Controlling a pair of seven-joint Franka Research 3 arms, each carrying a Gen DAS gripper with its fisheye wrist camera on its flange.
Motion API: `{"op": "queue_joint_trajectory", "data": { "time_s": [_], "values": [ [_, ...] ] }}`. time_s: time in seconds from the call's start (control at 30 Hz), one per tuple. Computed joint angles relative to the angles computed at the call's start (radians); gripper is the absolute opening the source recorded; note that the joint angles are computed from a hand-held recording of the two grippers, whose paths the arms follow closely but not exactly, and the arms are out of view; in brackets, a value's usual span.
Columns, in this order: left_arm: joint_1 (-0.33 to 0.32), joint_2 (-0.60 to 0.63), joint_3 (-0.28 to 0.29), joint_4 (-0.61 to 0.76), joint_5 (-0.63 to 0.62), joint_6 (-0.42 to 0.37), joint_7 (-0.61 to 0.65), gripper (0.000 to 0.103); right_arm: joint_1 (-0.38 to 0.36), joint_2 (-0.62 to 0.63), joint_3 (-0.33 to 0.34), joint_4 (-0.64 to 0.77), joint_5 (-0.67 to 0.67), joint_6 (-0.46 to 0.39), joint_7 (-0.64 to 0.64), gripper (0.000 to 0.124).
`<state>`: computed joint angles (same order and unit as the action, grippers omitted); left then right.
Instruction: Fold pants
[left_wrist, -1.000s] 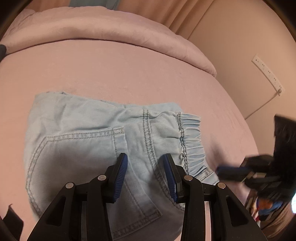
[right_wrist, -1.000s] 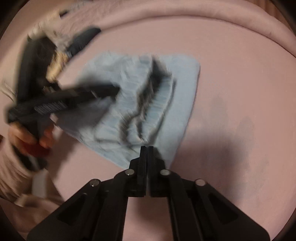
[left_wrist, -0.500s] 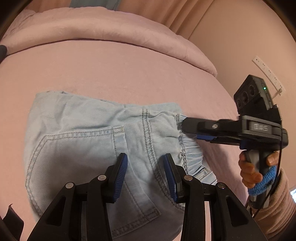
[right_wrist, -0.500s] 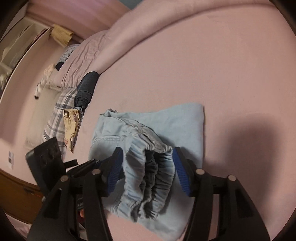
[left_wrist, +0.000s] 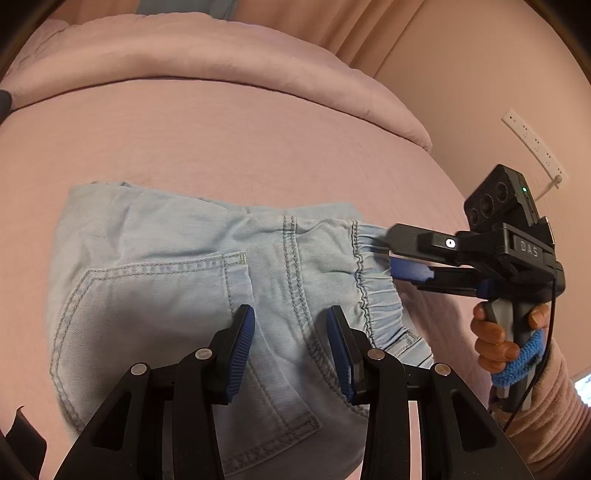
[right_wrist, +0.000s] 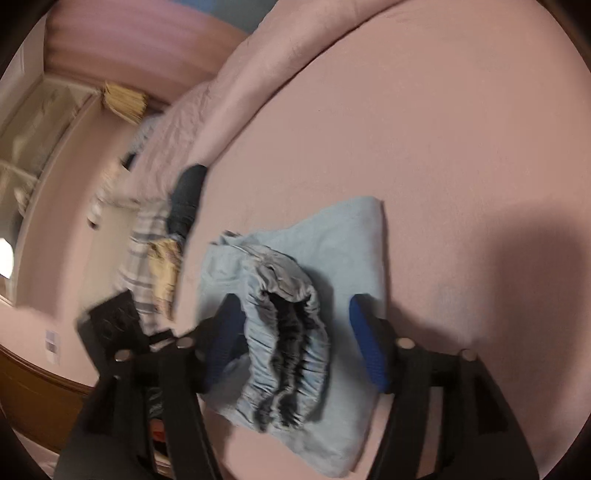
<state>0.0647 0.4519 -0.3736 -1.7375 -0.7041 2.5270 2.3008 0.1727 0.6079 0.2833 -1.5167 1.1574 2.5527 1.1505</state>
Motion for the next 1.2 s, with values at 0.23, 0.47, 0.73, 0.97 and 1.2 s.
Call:
{"op": "queue_joint_trajectory", "data": {
  "time_s": [0.23,0.47,0.73,0.97,1.2],
  "values": [
    [-0.003,-0.015,-0.005,-0.009,0.007,0.005,-0.008,0.038,0.053,0.046,-0.02,0.082,-0.136,-0.023,0.044,0.026],
    [-0.041,-0.013,-0.005,0.002,0.016,-0.01,0.016,0.038,0.052,-0.028,-0.022,0.006,-0.159,0.056,0.033,0.016],
    [-0.027,-0.041,-0.006,-0.017,0.034,0.005,-0.024,0.039,0.13,-0.038,-0.109,0.001,-0.399,0.091,0.255,0.043],
    [-0.032,-0.181,0.086,-0.16,0.069,0.139,-0.07,0.047,0.178,-0.176,-0.107,-0.134,-0.599,0.274,0.214,0.038],
    [-0.028,-0.218,0.112,-0.281,0.113,0.204,-0.137,0.047,0.274,-0.195,-0.186,-0.196,-0.826,0.219,0.297,0.025]
  ]
}}
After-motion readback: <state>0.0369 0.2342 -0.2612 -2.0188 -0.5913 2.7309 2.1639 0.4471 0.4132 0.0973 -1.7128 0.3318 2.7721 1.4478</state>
